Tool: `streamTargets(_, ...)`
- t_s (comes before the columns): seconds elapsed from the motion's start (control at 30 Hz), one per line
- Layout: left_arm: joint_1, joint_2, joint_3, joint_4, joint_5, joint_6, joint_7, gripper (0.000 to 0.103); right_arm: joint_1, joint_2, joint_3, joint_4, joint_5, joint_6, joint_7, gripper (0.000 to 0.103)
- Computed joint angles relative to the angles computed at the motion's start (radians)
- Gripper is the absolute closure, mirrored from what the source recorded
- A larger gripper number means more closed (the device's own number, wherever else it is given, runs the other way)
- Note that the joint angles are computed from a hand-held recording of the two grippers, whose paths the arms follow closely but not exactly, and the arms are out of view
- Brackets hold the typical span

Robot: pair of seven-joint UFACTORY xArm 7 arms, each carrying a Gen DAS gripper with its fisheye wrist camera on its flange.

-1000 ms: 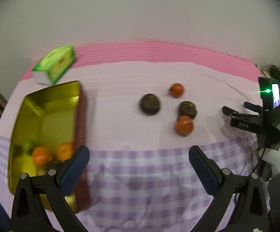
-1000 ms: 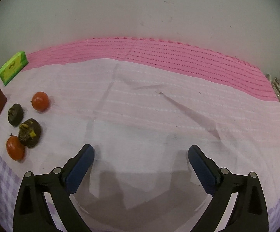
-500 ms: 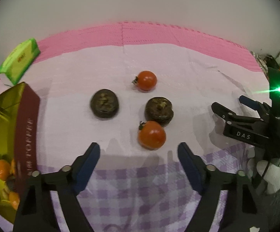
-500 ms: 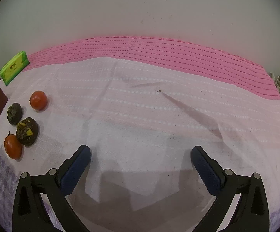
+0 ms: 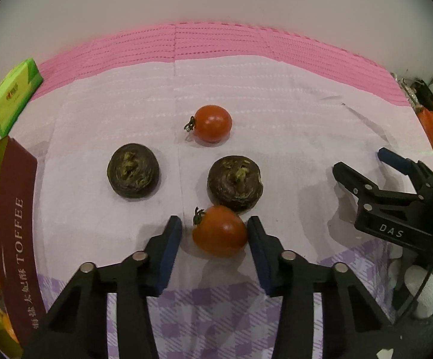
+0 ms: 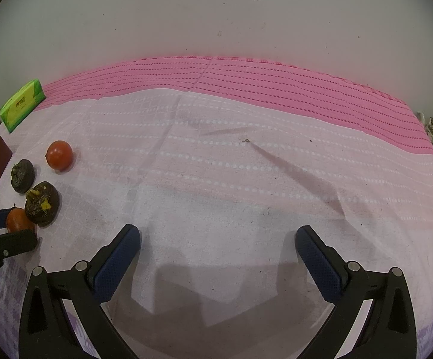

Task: Organize fruits
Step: 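Move the left tool to a red tomato on the cloth and close on it, then carry the red tomato with the left tool into the gold tray and open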

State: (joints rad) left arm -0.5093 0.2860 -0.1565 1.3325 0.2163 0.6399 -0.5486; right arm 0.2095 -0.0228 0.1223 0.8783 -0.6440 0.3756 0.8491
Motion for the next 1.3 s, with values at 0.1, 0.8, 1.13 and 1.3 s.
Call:
streamTargets(0.1, 0.002, -0.002, -0.003, -0.003, -0.003, -0.003, 0.012, 0.072, 0.000, 0.000, 0.000, 0.000, 0.001, 0.001, 0.000, 0.000)
streamTargets(0.8, 0.038, -0.164, -0.009, -0.126, 0.054, 0.003, -0.048, 0.072, 0.000, -0.001, 0.000, 0.001, 0.007, 0.003, -0.006, 0.000)
streamTargets(1.13, 0.112, -0.307, -0.014, -0.224, 0.123, 0.036, -0.123, 0.072, 0.001, 0.002, 0.000, 0.004, 0.006, 0.003, -0.005, 0.000)
streamTargets(1.3, 0.175, -0.368, -0.009, -0.264, 0.152, 0.062, -0.137, 0.072, 0.002, 0.004, -0.001, 0.006, 0.006, 0.004, -0.005, 0.000)
